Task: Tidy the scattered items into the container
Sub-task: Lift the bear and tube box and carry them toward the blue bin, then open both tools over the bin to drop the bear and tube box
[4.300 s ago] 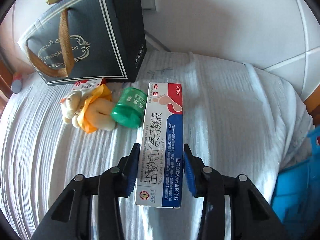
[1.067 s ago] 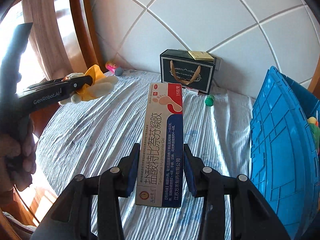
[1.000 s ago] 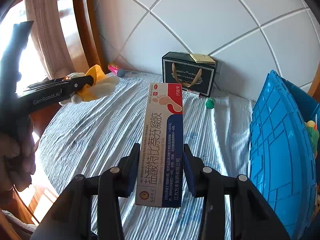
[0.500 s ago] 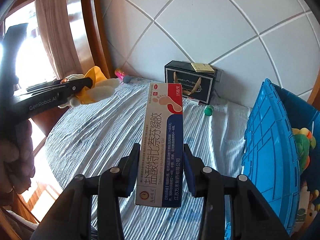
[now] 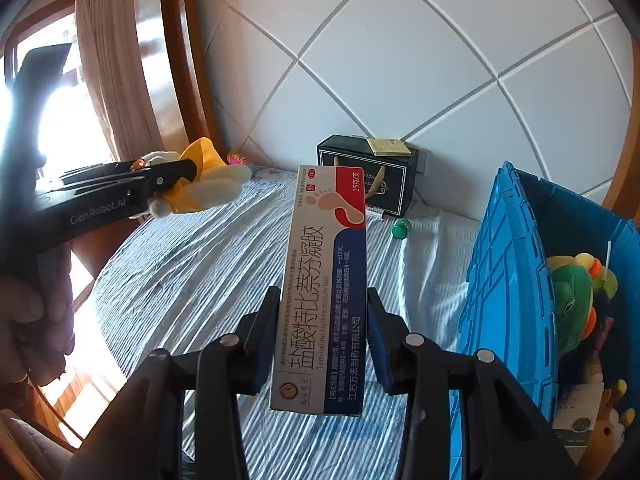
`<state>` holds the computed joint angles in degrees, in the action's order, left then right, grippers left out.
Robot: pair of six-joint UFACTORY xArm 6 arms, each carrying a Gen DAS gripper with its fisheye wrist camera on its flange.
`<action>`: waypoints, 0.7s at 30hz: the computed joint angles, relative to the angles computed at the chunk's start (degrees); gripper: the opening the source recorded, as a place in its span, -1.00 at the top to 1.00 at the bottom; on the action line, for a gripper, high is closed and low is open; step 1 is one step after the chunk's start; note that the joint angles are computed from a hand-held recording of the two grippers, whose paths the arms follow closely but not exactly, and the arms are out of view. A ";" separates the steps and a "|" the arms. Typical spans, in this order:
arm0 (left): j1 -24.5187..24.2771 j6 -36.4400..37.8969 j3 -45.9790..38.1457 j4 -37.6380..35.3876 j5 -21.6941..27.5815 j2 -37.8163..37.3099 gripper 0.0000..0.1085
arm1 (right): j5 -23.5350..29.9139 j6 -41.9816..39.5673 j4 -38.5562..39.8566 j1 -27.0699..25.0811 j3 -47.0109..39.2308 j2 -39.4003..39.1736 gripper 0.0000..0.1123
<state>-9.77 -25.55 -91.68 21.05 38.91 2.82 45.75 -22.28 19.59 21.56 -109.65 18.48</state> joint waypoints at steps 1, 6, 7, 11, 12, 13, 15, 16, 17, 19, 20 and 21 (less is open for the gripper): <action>-0.45 -0.28 -0.64 0.25 0.19 0.33 0.35 | -0.44 -0.37 0.06 -0.29 0.69 -0.62 0.29; -3.02 -1.18 -3.61 1.51 0.82 1.84 0.35 | -1.48 -1.38 0.96 -2.36 3.07 -2.91 0.29; -3.55 -1.12 -4.46 1.55 1.03 2.33 0.35 | -1.55 -1.58 1.26 -2.84 3.47 -3.33 0.29; -5.82 -1.17 -8.48 1.90 1.86 4.80 0.35 | -2.71 -2.24 2.02 -4.88 5.84 -5.40 0.29; -6.43 -1.05 -9.66 1.85 2.09 5.57 0.35 | -3.01 -2.34 2.22 -5.47 6.54 -5.99 0.29; -7.01 -0.78 -11.02 1.71 2.32 6.50 0.35 | -3.21 -2.49 2.45 -6.17 7.02 -6.43 0.29; -8.26 -0.27 -13.71 1.53 2.71 8.25 0.34 | -3.71 -2.65 2.88 -7.50 8.19 -7.47 0.29; -8.94 0.02 -15.45 1.33 3.04 9.36 0.34 | -3.89 -2.80 3.28 -8.28 8.77 -7.96 0.29; -9.58 0.36 -17.00 1.16 3.23 10.41 0.34 | -4.22 -2.55 3.26 -8.94 9.18 -8.25 0.29; -11.01 1.13 -20.18 1.57 3.46 12.56 0.33 | -4.90 -2.00 3.26 -10.60 10.19 -9.04 0.29; -11.75 1.58 -22.04 1.75 3.66 13.84 0.33 | -5.24 -1.74 3.22 -11.57 11.01 -9.77 0.29; -12.39 2.39 -24.21 1.18 4.04 15.32 0.33 | -5.40 -1.20 2.99 -12.43 11.16 -9.95 0.29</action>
<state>-22.16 -23.15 -115.90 22.22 42.95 18.14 40.34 -23.48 22.58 9.14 -98.50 8.53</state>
